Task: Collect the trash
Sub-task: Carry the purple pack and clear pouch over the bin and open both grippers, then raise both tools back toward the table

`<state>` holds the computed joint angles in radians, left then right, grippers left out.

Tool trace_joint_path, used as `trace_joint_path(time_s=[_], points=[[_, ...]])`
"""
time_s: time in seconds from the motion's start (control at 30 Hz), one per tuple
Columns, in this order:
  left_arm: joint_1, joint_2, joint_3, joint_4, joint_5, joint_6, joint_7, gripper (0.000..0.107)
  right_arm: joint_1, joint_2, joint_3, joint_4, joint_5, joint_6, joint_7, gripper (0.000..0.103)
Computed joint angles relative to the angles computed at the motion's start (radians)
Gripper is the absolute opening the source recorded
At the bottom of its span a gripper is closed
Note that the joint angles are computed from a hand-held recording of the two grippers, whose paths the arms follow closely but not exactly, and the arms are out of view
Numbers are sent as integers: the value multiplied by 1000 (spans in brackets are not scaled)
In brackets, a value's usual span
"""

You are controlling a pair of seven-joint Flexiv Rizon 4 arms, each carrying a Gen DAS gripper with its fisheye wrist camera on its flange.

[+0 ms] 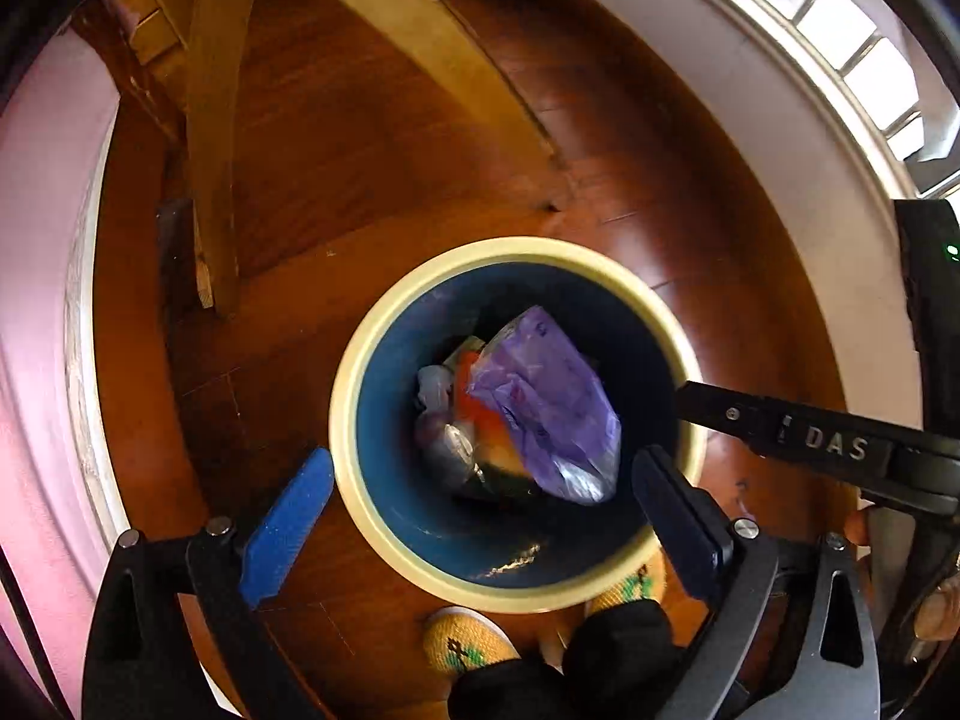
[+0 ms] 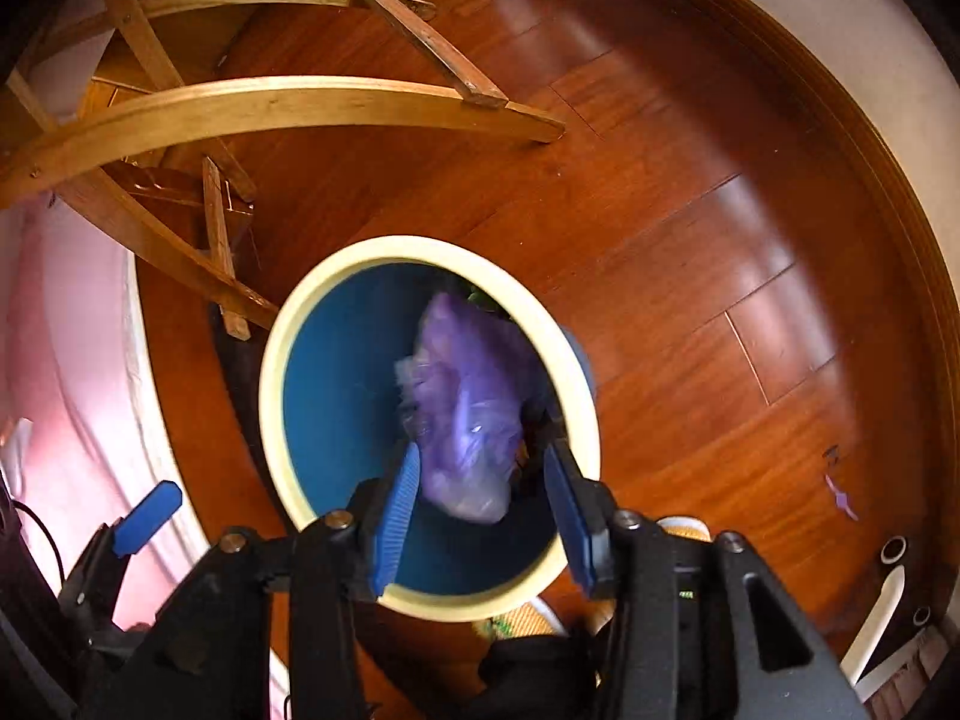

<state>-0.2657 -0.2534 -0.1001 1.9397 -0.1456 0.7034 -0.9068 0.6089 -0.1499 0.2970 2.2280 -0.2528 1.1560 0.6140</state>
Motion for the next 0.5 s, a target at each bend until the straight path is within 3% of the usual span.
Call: trace_joint_path(time_s=[0.2, 0.5], points=[[-4, 8, 11, 10, 26, 32, -46, 99, 6, -9, 12, -12, 17, -28, -40, 44], [16, 76, 19, -66, 20, -89, -114, 99, 0, 45, 33, -110, 99, -181, -160, 44]])
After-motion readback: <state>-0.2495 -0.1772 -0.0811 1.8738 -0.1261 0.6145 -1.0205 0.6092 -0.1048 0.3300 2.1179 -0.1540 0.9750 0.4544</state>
